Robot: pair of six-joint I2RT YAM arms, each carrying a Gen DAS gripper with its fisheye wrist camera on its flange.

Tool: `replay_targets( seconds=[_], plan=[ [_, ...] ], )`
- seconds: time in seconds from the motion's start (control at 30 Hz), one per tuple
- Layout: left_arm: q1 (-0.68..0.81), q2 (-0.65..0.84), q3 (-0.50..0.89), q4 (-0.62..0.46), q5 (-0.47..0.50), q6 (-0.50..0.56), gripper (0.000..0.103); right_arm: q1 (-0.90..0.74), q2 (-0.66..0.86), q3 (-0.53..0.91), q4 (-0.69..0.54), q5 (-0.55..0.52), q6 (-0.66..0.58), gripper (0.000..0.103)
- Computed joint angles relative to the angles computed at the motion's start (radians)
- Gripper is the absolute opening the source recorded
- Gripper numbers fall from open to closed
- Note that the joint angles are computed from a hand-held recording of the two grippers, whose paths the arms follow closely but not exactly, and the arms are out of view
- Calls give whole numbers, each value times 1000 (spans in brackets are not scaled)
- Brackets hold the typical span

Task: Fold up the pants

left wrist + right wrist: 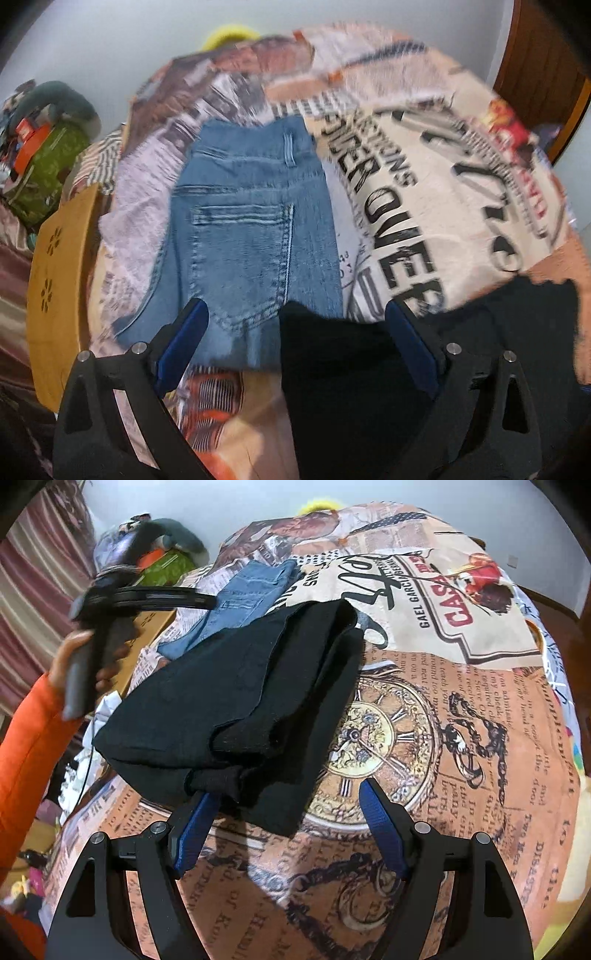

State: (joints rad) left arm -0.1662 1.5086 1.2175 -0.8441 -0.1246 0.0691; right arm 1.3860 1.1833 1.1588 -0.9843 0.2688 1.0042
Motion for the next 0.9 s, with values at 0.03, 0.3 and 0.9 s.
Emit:
replay_targets(
  seconds=[0.03,0.3,0.9],
  plan=[
    [-10,31,4,11,-17,-1,97,-11,-5,-9,7,-5,-10,75],
    [-1,152,-14,13,-6,100,98,-138,-45,-83,69,-75,-151,77],
    [88,-325,-349,-232,10,174,77,-138,-129,50,-193,53,-117,77]
  ],
)
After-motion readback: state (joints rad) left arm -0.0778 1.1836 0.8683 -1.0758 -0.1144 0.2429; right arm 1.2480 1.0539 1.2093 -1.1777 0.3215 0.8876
